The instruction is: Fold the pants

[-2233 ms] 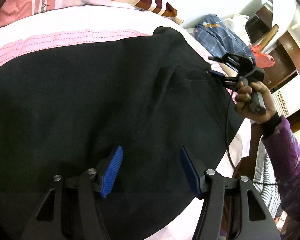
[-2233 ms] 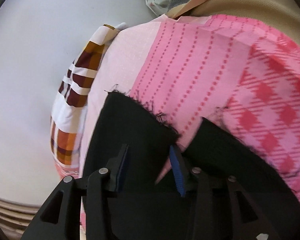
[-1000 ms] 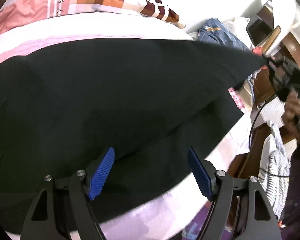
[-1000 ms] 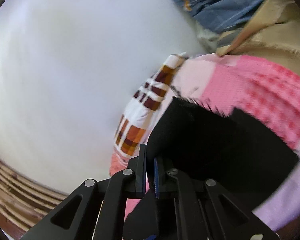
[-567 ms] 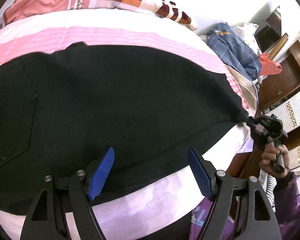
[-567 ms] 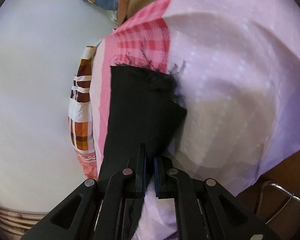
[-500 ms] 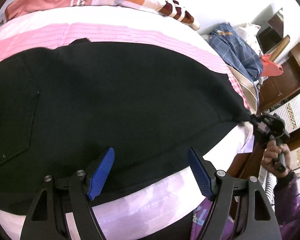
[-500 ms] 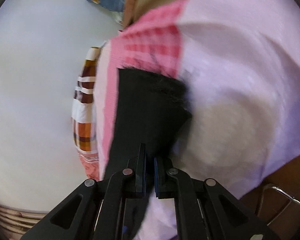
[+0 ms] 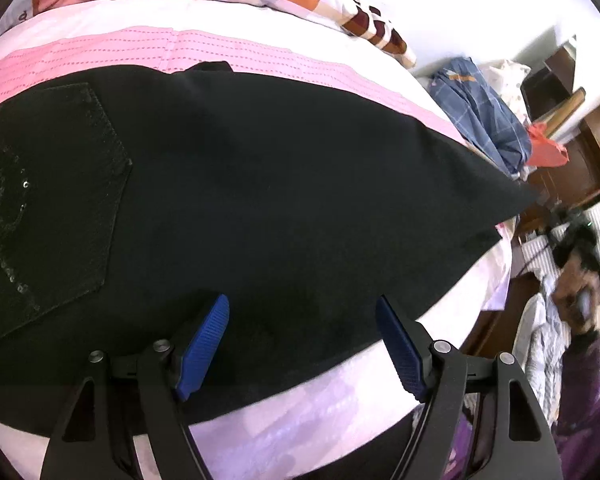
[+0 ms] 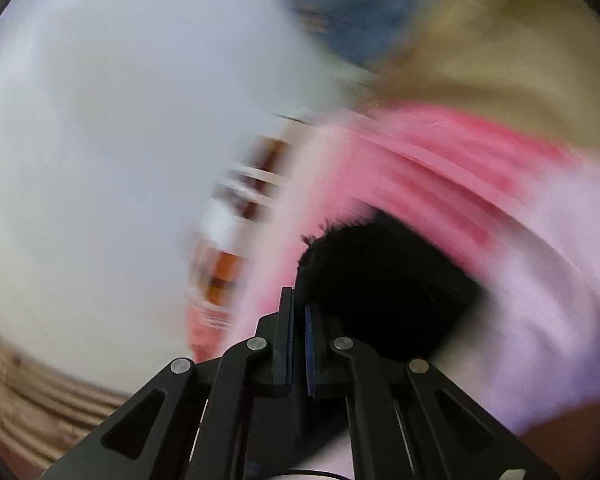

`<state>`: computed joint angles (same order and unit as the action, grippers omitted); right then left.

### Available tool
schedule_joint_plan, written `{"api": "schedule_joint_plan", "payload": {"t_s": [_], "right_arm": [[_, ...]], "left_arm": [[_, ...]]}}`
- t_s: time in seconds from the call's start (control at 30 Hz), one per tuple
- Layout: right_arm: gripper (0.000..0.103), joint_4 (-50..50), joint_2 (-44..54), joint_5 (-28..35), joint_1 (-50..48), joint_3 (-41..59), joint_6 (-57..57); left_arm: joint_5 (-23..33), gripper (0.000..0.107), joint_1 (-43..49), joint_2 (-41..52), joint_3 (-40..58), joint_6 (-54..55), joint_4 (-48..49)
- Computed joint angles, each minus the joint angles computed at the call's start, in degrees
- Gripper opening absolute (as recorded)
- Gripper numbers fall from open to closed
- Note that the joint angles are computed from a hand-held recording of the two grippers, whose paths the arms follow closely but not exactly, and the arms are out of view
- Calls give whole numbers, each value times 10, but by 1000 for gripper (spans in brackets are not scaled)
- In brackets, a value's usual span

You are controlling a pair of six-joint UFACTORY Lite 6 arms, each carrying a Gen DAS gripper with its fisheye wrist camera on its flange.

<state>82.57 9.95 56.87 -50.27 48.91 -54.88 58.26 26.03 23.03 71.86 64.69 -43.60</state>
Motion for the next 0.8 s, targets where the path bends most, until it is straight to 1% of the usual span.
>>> {"api": "schedule_joint_plan", "payload": {"t_s": [0.07, 0.13, 0.2, 0.27, 0.3, 0.33, 0.37, 0.4, 0.43, 0.47, 0.5, 0.53, 0.6, 0.63, 0.67, 0.7, 0.8], "right_arm": [[5, -33, 31, -16, -77, -81, -33], [5, -57, 48, -27, -129, -117, -58], [5, -74, 31, -44, -138, -121, -55], [5, -60, -5, -56, -115, -92, -39], [5, -64, -10, -68, -86, -63, -20], [7, -85, -1, -69, -53, -11, 6], [9, -83, 30, -53, -17, 49, 8], [18, -97, 73, -28, 7, 109, 21], [29, -102, 117, -27, 33, 169, 33], [30, -114, 151, -44, 60, 229, 55], [32, -141, 185, -36, 74, 289, 81], [35, -157, 229, -38, 94, 349, 95], [40, -226, 307, -39, 120, 469, 169], [41, -265, 345, -20, 127, 529, 207], [41, -295, 371, -16, 134, 568, 237], [43, -320, 385, -21, 141, 586, 262], [43, -331, 450, 32, 143, 655, 285]], "left_arm": [[0, 76, -3, -6, -3, 8, 13], [-3, 76, -10, -10, -2, 8, 25], [-7, 76, -18, -14, -3, 7, 39], [-6, 76, -24, -15, 0, 5, 48], [-5, 76, -23, -14, 1, 5, 49], [-4, 76, -23, -13, 2, 3, 49], [-2, 76, -22, -12, 4, 1, 48], [0, 76, -20, -9, 5, 2, 47], [1, 76, -19, -8, 6, 0, 44], [0, 76, -17, -7, 4, 0, 41], [-1, 76, -16, -7, 3, -1, 38], [-1, 76, -14, -6, 3, 1, 36], [-5, 77, -14, -5, 3, -2, 37], [-5, 77, -13, -5, 4, -2, 39], [-8, 77, -15, -7, 2, -3, 41], [-10, 77, -17, -8, 1, -6, 42], [-15, 77, -21, -12, -2, -12, 47]]}}
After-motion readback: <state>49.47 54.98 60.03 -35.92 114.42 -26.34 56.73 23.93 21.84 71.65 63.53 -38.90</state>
